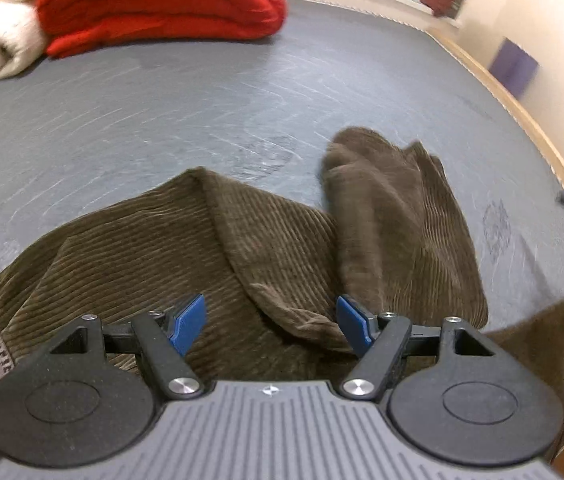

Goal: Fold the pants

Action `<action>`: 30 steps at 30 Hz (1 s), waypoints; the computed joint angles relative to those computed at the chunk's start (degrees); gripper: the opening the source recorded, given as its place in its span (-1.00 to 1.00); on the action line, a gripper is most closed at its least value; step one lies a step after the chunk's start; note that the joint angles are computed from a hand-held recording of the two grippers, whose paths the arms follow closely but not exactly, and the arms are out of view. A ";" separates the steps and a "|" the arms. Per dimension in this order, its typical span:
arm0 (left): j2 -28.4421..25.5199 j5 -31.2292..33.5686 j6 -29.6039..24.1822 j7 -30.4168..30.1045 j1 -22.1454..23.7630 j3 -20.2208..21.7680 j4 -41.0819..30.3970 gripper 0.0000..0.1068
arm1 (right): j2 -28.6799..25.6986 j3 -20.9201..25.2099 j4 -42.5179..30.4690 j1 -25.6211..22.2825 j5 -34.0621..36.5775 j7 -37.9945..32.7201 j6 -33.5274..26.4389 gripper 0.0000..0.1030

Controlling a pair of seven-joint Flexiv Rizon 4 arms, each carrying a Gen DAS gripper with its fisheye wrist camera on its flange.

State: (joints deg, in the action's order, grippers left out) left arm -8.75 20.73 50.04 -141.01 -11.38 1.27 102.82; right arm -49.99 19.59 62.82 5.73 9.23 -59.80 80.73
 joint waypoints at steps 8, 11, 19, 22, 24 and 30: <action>-1.14 2.90 1.57 -2.60 -1.19 0.43 -0.67 0.44 | -9.35 16.37 -14.85 -6.15 3.69 -24.97 -30.50 -0.25; -1.04 4.08 1.39 -3.28 -1.54 0.52 -0.88 0.44 | -10.84 13.86 -18.17 -2.80 3.97 -25.57 -32.46 -0.16; -0.83 2.85 0.51 -2.25 -1.07 0.18 -0.62 0.44 | -14.92 6.31 -25.11 4.72 6.34 -24.34 -34.29 -0.15; -1.14 1.16 0.72 -0.68 -0.69 -0.01 -0.58 0.44 | -15.24 5.28 -26.21 5.53 8.28 -27.66 -35.40 -0.15; -1.11 0.85 1.05 -0.41 -0.65 0.07 -0.70 0.44 | -15.88 4.71 -28.02 5.82 9.95 -27.93 -37.09 -0.15; -0.92 0.05 2.27 -0.92 -0.42 0.30 -0.71 0.44 | -14.78 2.33 -28.21 6.50 14.26 -33.01 -39.64 -0.83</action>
